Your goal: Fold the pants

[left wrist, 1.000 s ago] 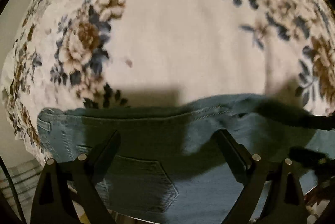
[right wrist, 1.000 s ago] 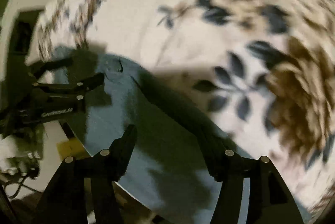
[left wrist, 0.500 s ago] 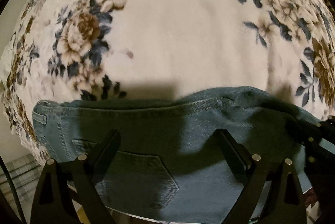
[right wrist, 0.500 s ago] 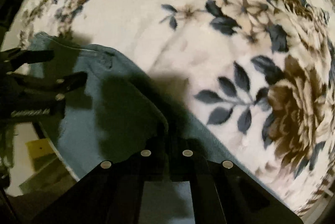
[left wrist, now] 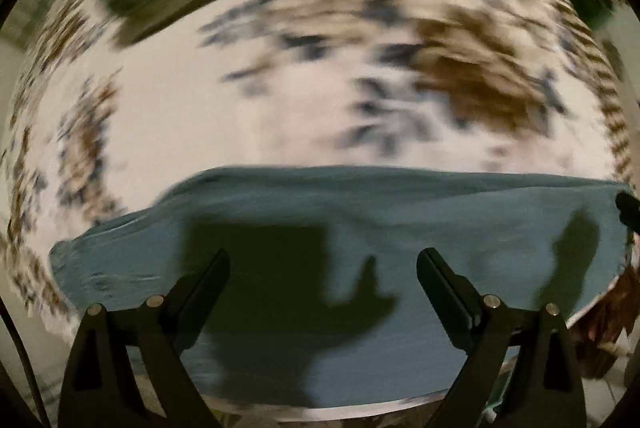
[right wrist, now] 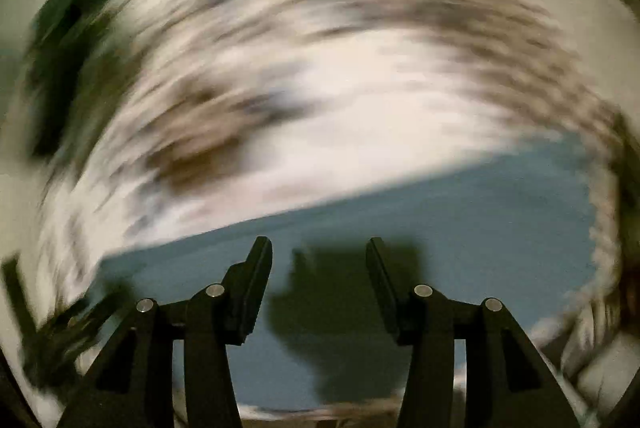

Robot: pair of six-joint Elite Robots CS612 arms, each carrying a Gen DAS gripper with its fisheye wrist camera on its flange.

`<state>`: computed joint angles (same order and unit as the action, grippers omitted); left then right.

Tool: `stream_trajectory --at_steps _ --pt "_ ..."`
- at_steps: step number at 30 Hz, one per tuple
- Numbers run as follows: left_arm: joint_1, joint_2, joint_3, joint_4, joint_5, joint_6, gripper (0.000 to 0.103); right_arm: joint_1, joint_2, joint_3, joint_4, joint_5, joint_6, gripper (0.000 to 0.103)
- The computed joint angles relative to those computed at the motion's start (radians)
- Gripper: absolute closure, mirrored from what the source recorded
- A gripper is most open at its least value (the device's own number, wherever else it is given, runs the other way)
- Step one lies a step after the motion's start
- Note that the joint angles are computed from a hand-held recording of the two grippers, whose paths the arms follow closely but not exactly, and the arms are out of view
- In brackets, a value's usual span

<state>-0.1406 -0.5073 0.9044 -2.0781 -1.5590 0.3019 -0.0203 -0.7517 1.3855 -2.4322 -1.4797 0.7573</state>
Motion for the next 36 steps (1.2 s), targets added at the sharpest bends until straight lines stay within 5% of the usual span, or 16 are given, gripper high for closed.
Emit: stream_trajectory --at_steps 4,11,17,18,19,22,28,30,33,36 --pt "-0.069 -0.026 0.086 -0.078 0.0 0.029 0.007 -0.077 -0.105 0.225 -0.075 -0.083 0.169 0.051" --pt "-0.161 -0.038 0.164 -0.174 0.077 0.091 0.007 -0.123 -0.085 0.284 -0.154 -0.098 0.074 0.051" --pt "-0.174 -0.04 0.173 -0.18 0.108 0.046 0.007 -0.11 -0.016 0.195 -0.16 -0.101 -0.077 0.054" --pt "-0.174 -0.041 0.173 -0.178 0.118 0.036 0.007 -0.103 -0.007 0.177 -0.144 -0.12 -0.105 0.063" --pt "-0.17 -0.049 0.195 -0.19 0.12 0.033 0.007 -0.088 0.003 0.157 -0.13 -0.178 -0.144 0.082" --pt "-0.164 -0.055 0.202 -0.187 0.117 0.019 0.007 -0.06 0.017 0.127 -0.113 -0.274 -0.206 0.086" --pt "-0.151 -0.043 0.172 -0.183 0.111 -0.001 0.007 -0.042 -0.008 0.162 -0.226 -0.376 -0.144 0.088" --pt "-0.15 -0.039 0.163 -0.177 0.112 -0.008 0.007 -0.049 -0.007 0.153 -0.197 -0.346 -0.138 0.088" --pt "-0.138 -0.017 0.119 -0.141 0.107 -0.015 0.007 -0.098 0.016 0.145 -0.146 -0.161 -0.07 0.081" --pt "-0.127 0.006 0.076 -0.128 0.084 -0.008 0.007 -0.139 -0.018 0.229 -0.281 -0.039 0.05 0.053"
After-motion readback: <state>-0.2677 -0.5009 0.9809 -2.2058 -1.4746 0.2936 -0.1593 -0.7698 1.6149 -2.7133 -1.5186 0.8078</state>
